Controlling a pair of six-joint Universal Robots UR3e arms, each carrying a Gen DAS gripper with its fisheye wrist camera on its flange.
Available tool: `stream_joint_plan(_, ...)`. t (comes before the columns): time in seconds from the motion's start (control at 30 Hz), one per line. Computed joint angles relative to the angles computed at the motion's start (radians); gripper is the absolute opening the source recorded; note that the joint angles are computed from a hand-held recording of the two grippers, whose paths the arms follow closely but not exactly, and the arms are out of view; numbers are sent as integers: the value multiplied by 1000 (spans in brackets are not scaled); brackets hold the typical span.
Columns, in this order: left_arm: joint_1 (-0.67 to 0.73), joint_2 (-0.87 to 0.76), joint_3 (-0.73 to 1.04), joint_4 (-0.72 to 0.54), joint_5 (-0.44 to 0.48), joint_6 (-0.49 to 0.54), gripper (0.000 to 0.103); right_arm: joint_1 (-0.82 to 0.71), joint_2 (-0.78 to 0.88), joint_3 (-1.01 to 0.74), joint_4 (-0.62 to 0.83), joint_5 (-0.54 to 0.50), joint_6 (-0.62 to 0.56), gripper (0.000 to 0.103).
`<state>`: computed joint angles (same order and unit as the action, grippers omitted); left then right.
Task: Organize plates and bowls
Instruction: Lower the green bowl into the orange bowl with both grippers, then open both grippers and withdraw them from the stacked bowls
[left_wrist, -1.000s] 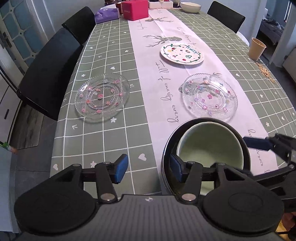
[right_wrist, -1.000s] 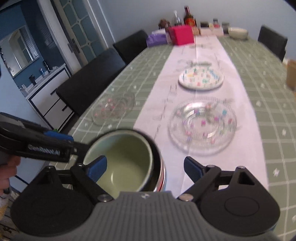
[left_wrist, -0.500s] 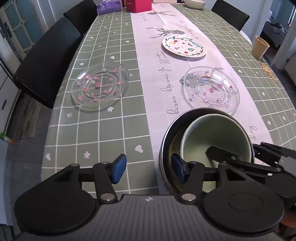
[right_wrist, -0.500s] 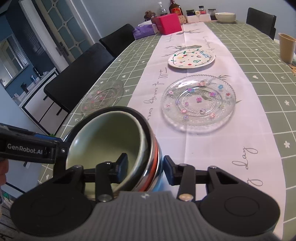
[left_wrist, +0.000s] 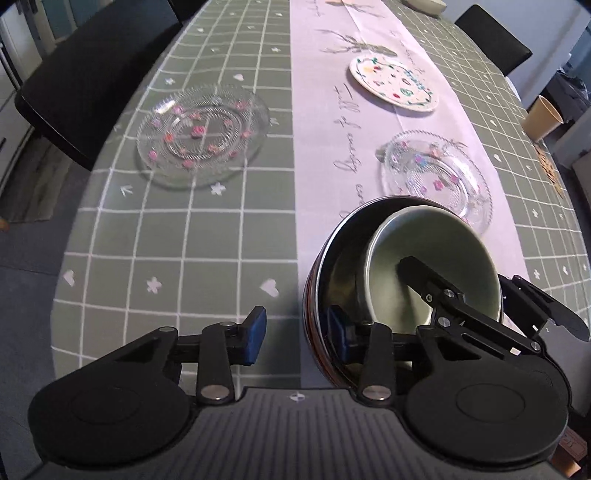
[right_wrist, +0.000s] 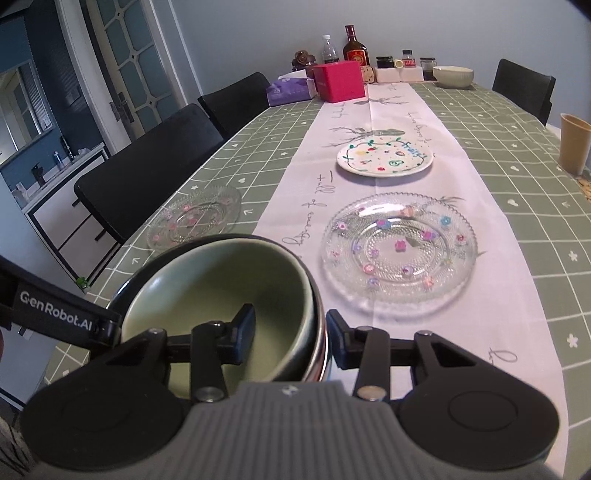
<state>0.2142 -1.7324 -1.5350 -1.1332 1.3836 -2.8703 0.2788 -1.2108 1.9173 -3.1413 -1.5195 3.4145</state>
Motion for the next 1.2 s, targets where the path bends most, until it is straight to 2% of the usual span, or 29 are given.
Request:
stream_joint_plan(0.13, 4, -29, 39, -4, 9, -22, 46, 16, 43, -66, 20, -20, -13, 41)
stream_joint_plan(0.2, 0, -29, 43, 6, 23, -23, 50, 14, 43, -68, 24, -16, -10, 42)
stream_joint_plan(0.27, -10, -15, 19, 56, 48, -5, 56, 0, 33, -45, 14, 22, 0, 49)
stream_joint_plan(0.3, -11, 0, -4, 90, 52, 4, 62, -8, 28, -30, 8, 45, -4, 65)
stream_joint_plan(0.37, -4, 32, -43, 141, 40, 25, 66, -12, 17, 34, -87, 64, -6, 76)
stream_joint_plan(0.5, 35, 84, -55, 118, -26, 58, 66, -12, -46, 117, -186, 77, -59, 78)
stream_joint_plan(0.53, 48, 97, -59, 116, -46, 61, 67, -14, -63, 130, -203, 80, -61, 82)
stream_joint_plan(0.67, 78, 114, -58, 138, -69, 37, 69, -16, -112, 180, -323, 72, -45, 82)
stream_joint_plan(0.7, 87, 111, -51, 138, -74, 32, 69, -25, -119, 199, -372, 102, -51, 72)
stream_joint_plan(0.73, 97, 103, -41, 140, -81, 33, 69, -40, -128, 208, -387, 150, -53, 45)
stream_joint_plan(0.8, 106, 82, -24, 167, -67, 17, 69, -71, -142, 181, -302, 258, -42, 16)
stream_joint_plan(0.83, 105, 68, -10, 176, -46, 7, 69, -73, -133, 147, -235, 285, -36, 11)
stream_joint_plan(0.93, 127, 34, 32, 169, -37, -11, 69, -39, -90, -3, 35, 224, -10, 1)
stream_joint_plan(1.0, 156, 9, 76, 117, -68, -22, 69, -62, -73, -70, 164, 292, -25, 0)
stream_joint_plan(1.07, 178, -6, 99, 87, -86, -33, 69, -63, -64, -131, 258, 306, -55, 0)
stream_joint_plan(1.2, 187, -23, 110, 89, -64, -55, 69, -63, -46, -228, 402, 335, -112, 0)
